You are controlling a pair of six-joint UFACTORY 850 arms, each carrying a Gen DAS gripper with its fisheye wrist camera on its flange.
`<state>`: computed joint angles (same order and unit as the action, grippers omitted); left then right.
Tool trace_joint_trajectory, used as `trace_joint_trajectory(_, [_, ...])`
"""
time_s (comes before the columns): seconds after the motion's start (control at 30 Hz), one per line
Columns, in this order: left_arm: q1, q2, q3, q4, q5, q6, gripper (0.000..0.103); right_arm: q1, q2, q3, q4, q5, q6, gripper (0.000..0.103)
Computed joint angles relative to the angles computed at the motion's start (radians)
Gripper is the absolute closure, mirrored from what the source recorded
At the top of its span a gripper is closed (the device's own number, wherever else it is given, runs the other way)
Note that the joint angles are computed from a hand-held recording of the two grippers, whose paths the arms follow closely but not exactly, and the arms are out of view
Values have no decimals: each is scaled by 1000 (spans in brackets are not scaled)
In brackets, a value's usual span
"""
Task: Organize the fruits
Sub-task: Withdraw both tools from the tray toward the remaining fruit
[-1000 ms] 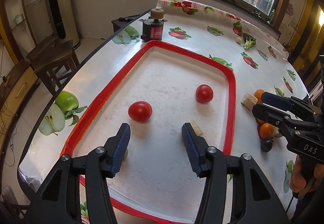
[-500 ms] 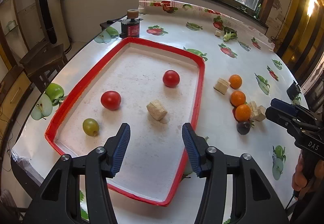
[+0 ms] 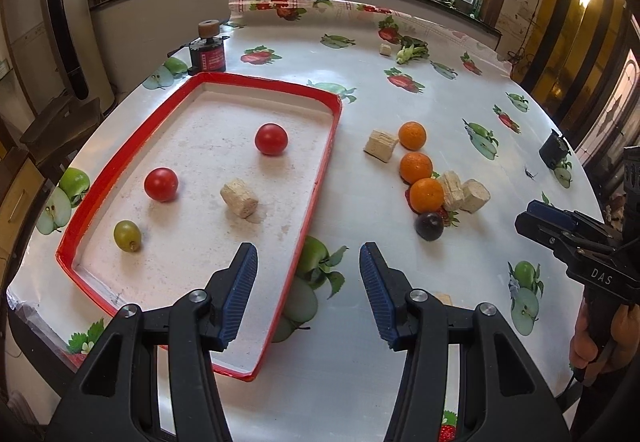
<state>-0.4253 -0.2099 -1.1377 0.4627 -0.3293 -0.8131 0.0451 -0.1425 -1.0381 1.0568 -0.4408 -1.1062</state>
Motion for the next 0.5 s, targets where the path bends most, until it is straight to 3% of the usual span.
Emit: trace_joint_trajectory(0.5, [-49,-50,-56,-93,-12,108,51,-43,6,26,27,-4,-22,45])
